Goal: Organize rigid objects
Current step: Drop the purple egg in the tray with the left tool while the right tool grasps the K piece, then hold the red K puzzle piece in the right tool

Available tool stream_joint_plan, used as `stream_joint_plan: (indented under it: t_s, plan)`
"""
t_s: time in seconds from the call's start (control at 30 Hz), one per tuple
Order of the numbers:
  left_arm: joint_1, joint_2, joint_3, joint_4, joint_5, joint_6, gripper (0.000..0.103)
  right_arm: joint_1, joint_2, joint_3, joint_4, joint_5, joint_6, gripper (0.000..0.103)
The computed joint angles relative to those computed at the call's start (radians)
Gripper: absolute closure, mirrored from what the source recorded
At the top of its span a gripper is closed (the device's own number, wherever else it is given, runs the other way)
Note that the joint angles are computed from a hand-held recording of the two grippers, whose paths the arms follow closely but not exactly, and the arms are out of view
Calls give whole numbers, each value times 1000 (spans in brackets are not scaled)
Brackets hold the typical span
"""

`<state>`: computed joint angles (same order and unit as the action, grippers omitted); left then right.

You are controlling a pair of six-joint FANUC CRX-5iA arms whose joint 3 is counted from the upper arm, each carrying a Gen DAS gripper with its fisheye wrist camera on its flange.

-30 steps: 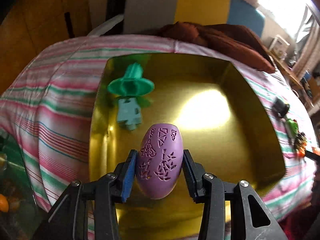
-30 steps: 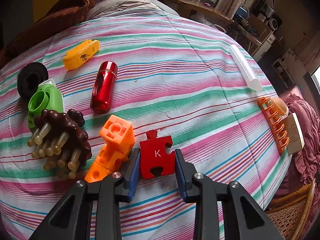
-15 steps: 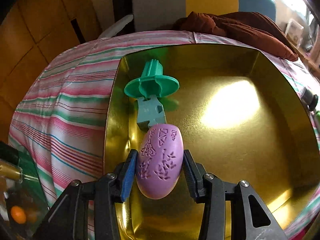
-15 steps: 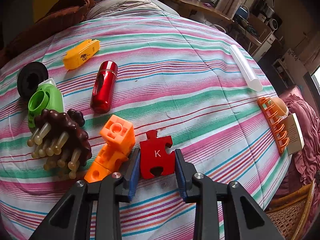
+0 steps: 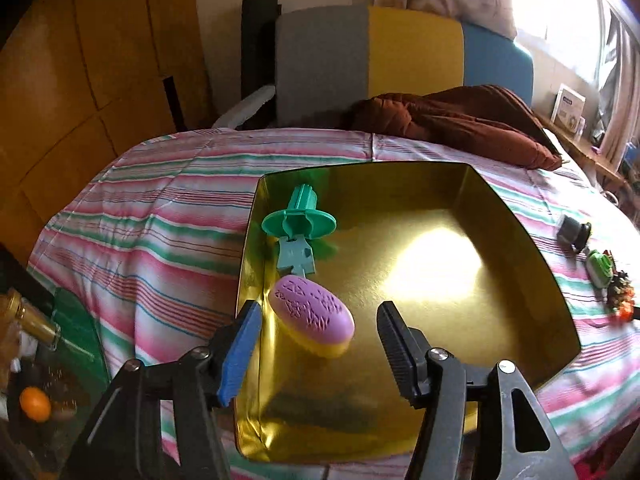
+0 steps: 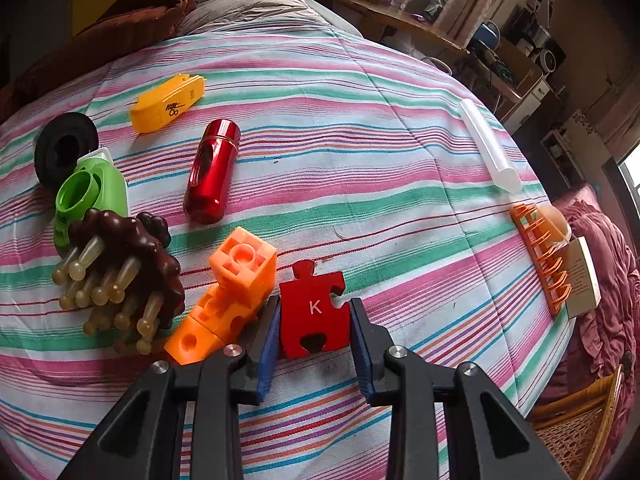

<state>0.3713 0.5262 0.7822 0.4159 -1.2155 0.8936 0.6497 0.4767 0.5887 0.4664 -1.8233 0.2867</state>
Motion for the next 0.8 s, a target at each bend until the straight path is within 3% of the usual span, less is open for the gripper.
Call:
stream_joint_plan:
  t_s: [0.23,0.8]
  plan:
    - [21,-77,-108,23,22,-34,42,3,3,1,6,-5,10,71]
    - [42,-97,-149,-1,6,-21,42,6,11,10,12,-13,18,71]
